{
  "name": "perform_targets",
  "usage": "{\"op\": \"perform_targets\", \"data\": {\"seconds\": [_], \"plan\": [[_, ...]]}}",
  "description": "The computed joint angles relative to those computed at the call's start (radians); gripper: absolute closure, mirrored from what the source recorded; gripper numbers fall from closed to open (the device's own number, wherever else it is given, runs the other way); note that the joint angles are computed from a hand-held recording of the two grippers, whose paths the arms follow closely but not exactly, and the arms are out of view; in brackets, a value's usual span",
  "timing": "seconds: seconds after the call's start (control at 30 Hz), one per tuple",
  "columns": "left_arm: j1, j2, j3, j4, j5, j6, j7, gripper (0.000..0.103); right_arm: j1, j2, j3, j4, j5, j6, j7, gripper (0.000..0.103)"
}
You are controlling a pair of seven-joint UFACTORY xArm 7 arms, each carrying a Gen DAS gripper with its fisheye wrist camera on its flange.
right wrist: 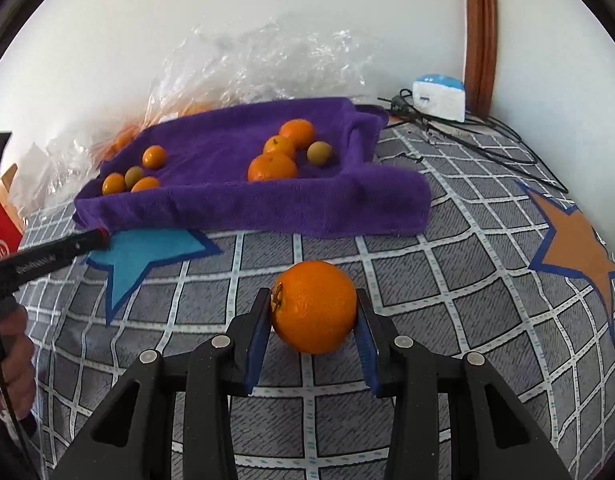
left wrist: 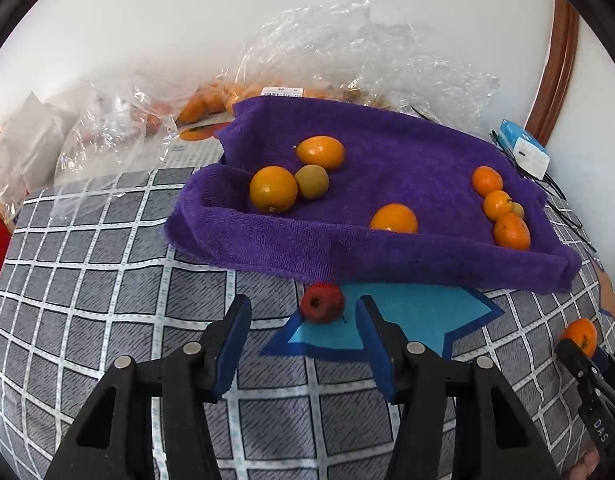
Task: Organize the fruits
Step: 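Grasp the red apple with the left tool while the right tool holds the orange, then carry the held orange and apple over the purple towel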
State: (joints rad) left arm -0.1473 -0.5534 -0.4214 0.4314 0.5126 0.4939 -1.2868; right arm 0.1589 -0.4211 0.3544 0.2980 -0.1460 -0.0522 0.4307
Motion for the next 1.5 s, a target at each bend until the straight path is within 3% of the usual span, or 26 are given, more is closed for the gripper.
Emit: {"op": "perform_targets", "data": {"seconds": [0.1,0.2,0.3,0.5,0.63,0.83,0.9,0.93,1.3,1.4,1.5], "plan": [[0.008,0.024,0.018,-0.008,-0.006,-0.052,-0.003,0.061,0.051,0.020,-0.060,0.003,0.015,-0.003,-0.016,0.064],[0.046,0.015,-0.015,-0.029,0.033,-0.096,-0.040,0.068,0.062,0.029,-0.069,0.008,0.022,-0.002,-0.025,0.064],[0.039,0.005,-0.001,-0.049,0.027,-0.141,-0.024,0.076,0.069,0.033,-0.071,0.010,0.027,-0.002,-0.031,0.064],[0.070,-0.012,-0.025,-0.069,0.001,-0.183,-0.017,0.079,0.071,0.040,-0.076,0.012,0.043,-0.002,-0.025,0.063],[0.084,-0.020,-0.051,-0.065,-0.002,-0.172,-0.019,0.080,0.119,0.040,-0.124,0.005,0.056,-0.014,-0.045,0.064],[0.101,-0.069,-0.081,-0.082,0.000,-0.174,-0.041,0.080,0.255,0.055,-0.270,0.007,0.115,-0.013,-0.101,0.063],[0.103,-0.082,-0.091,-0.084,0.001,-0.173,-0.044,0.080,0.352,0.059,-0.370,0.007,0.147,-0.017,-0.141,0.063],[0.104,-0.086,-0.097,-0.084,0.002,-0.171,-0.046,0.080,0.363,0.057,-0.381,0.005,0.160,-0.020,-0.148,0.063],[0.123,-0.166,-0.114,-0.119,-0.027,-0.199,-0.081,0.080,0.351,0.056,-0.356,-0.001,0.203,-0.032,-0.175,0.063],[0.150,-0.204,-0.151,-0.126,-0.025,-0.184,-0.106,0.080,0.296,0.048,-0.292,-0.010,0.194,-0.048,-0.161,0.063],[0.159,-0.220,-0.147,-0.136,-0.031,-0.205,-0.115,0.080,0.297,0.047,-0.291,-0.007,0.182,-0.044,-0.161,0.063]]}}
